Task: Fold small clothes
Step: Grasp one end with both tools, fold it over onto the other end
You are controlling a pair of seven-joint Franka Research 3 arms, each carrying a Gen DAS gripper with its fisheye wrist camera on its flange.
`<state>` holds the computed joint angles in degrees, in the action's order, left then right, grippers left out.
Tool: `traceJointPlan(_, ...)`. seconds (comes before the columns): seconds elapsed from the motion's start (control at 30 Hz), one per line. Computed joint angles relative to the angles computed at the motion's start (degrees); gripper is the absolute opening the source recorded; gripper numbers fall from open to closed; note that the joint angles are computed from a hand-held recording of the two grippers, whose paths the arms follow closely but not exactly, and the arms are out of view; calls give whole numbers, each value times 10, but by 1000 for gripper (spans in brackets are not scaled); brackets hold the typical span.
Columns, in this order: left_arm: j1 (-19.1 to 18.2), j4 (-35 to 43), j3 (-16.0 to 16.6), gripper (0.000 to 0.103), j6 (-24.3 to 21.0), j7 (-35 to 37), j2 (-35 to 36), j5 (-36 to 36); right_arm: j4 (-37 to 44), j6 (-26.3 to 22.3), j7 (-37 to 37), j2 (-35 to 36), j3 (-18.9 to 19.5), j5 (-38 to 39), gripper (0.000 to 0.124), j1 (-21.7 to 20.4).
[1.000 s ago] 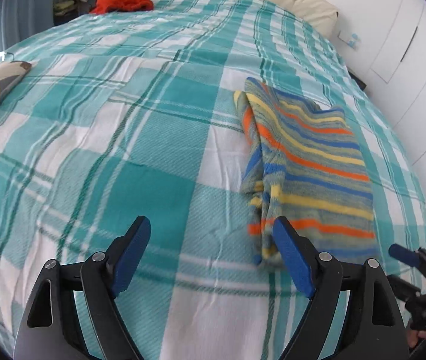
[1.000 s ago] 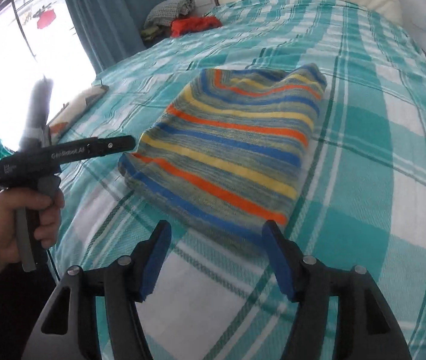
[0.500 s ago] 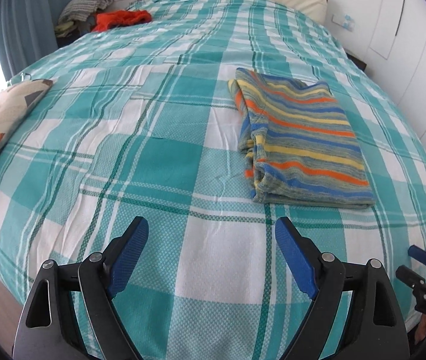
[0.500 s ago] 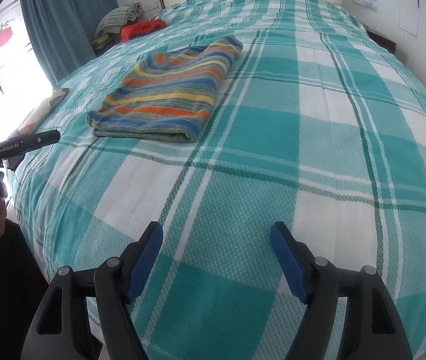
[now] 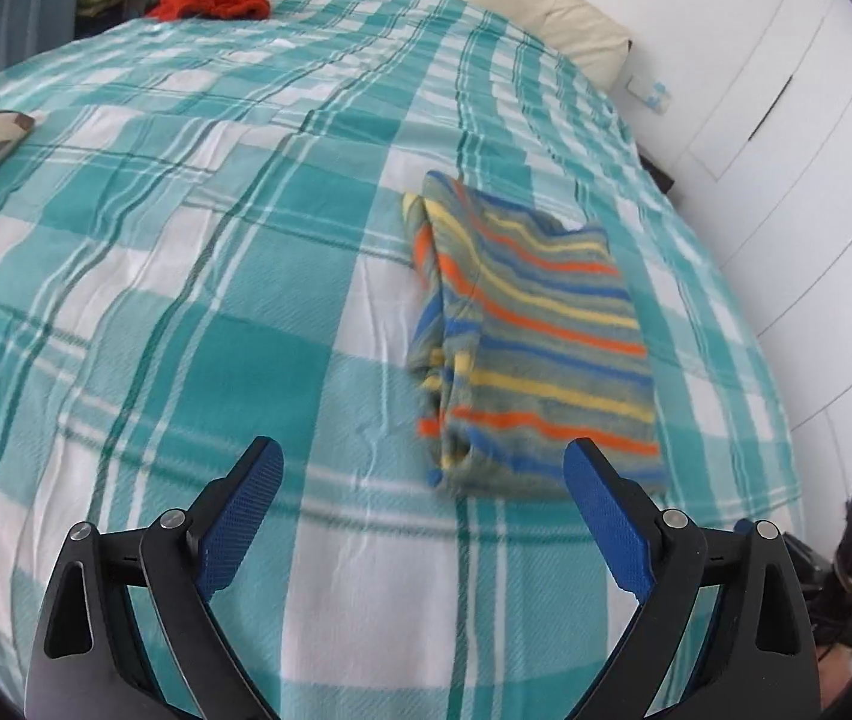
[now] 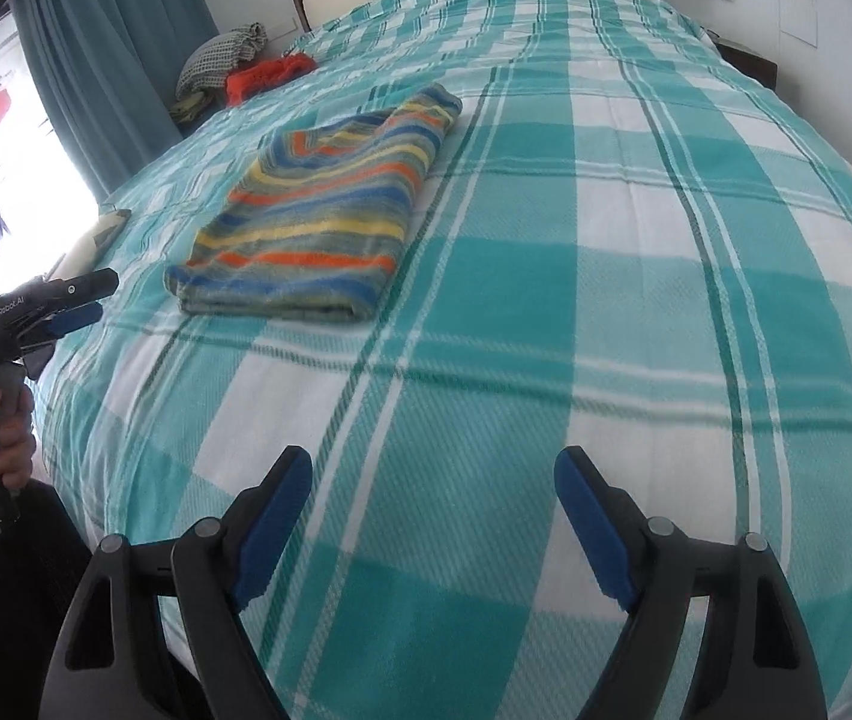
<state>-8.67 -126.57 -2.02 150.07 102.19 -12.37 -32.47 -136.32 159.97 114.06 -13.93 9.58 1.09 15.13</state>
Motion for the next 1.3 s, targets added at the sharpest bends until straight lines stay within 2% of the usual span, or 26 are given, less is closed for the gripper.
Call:
traceJointPlan(0.07, 1, 77, 5, 97, -29, 17, 70, -15, 52, 17, -51, 48, -30, 54, 82, 16)
traceJointPlan(0.17, 23, 184, -12, 97, -77, 13, 169, -4, 157, 25, -146, 143, -60, 187, 83, 26)
traceJointPlan(0.23, 37, 237, -26, 96, -107, 8, 219, 2, 240, -2, -214, 213, -57, 287, 83, 9)
traceJointPlan(0.3, 49, 267, -43, 91, -123, 9, 251, 4, 313, -30, -248, 277, -41, 359, 81, -16)
traceJointPlan(0.33, 54, 275, -51, 87, -123, 11, 260, 11, 345, -40, -262, 305, -31, 387, 79, -27)
traceJointPlan(0.4, 63, 282, -67, 56, -116, 21, 270, 21, 398, -53, -298, 351, -10, 425, 66, -42)
traceJointPlan(0.43, 73, 289, -79, 39, -125, 35, 276, 11, 424, -61, -310, 372, -4, 426, 60, -42)
traceJointPlan(0.47, 83, 299, -90, 16, -142, 39, 283, 3, 452, -78, -300, 392, -10, 400, 48, -32)
traceJointPlan(0.5, 81, 297, -92, 15, -135, 24, 283, 18, 476, -91, -258, 408, -37, 336, 36, -3)
traceJointPlan(0.57, 81, 283, -99, 14, -110, 15, 268, 39, 503, -102, -189, 421, -82, 216, 25, 49)
traceJointPlan(0.6, 83, 276, -103, 13, -100, 17, 258, 39, 504, -97, -172, 417, -89, 183, 21, 59)
traceJointPlan(0.67, 91, 265, -112, 13, -90, 41, 234, 14, 486, -69, -163, 394, -81, 163, 20, 60)
traceJointPlan(0.8, 86, 266, -110, 13, -90, 78, 190, -21, 458, -31, -175, 342, -58, 161, 20, 47)
traceJointPlan(0.87, 74, 274, -104, 15, -82, 76, 183, -10, 454, -21, -176, 324, -56, 161, 20, 44)
traceJointPlan(0.93, 58, 285, -96, 30, -76, 37, 195, 55, 453, -25, -167, 315, -57, 167, 21, 38)
traceJointPlan(0.97, 46, 285, -88, 54, -74, -10, 201, 123, 454, -40, -155, 315, -62, 161, 24, 37)
traceJointPlan(1.0, 33, 269, -77, 65, -67, -73, 197, 203, 451, -60, -135, 312, -73, 143, 41, 40)
traceJointPlan(1.03, 24, 242, -68, 64, -54, -113, 185, 253, 440, -80, -89, 305, -99, 91, 55, 55)
traceJointPlan(1.07, 30, 202, -73, 65, -38, -118, 161, 263, 417, -96, -36, 290, -124, 26, 78, 73)
traceJointPlan(1.13, 30, 119, -75, 71, -9, -110, 102, 273, 356, -115, 2, 244, -136, -53, 81, 79)
traceJointPlan(1.2, 27, 38, -82, 88, 13, -159, 31, 351, 292, -137, 28, 191, -133, -126, 90, 80)
traceJointPlan(1.27, 29, -21, -95, 101, 27, -216, -35, 418, 228, -149, 57, 132, -117, -184, 94, 77)
traceJointPlan(1.3, 34, -44, -106, 101, 28, -253, -69, 450, 203, -155, 67, 106, -105, -199, 95, 75)
